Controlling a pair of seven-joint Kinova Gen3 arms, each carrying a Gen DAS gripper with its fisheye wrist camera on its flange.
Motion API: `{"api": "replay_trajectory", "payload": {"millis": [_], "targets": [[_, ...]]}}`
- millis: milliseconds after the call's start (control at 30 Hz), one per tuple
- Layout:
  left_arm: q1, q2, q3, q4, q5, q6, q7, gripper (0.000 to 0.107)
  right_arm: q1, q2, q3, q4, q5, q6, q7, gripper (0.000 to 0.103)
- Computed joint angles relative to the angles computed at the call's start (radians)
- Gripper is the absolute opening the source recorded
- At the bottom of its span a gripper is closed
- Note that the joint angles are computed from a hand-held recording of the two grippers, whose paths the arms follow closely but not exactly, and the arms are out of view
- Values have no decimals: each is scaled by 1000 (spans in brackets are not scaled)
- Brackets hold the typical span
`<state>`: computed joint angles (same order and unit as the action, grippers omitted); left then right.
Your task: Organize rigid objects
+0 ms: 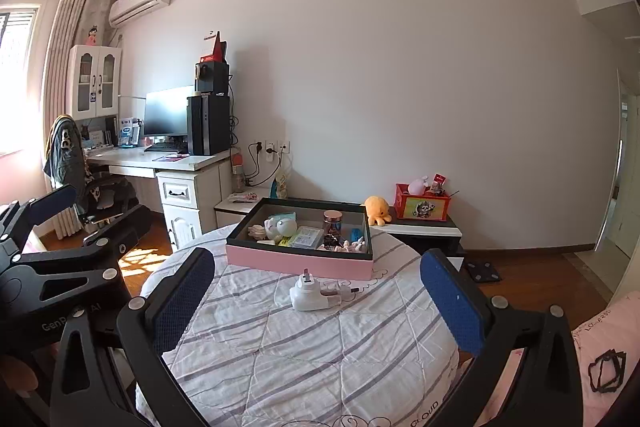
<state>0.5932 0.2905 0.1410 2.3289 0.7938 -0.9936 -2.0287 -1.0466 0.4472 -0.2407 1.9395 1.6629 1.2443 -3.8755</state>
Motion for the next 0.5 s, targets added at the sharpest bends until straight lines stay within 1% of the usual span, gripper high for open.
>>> {"api": "replay_trajectory", "payload": {"millis": [67, 267, 500], "targets": [[4, -4, 1, 2, 8, 1, -7, 103, -7, -2, -2, 5, -6, 11, -2, 103], [19, 5, 6, 12, 16, -35, -3, 103, -10, -8, -5, 13, -7, 20, -8, 103], [19, 5, 6, 8, 20, -25, -6, 103, 1, -5, -5, 15, -2, 8, -13, 103]]}}
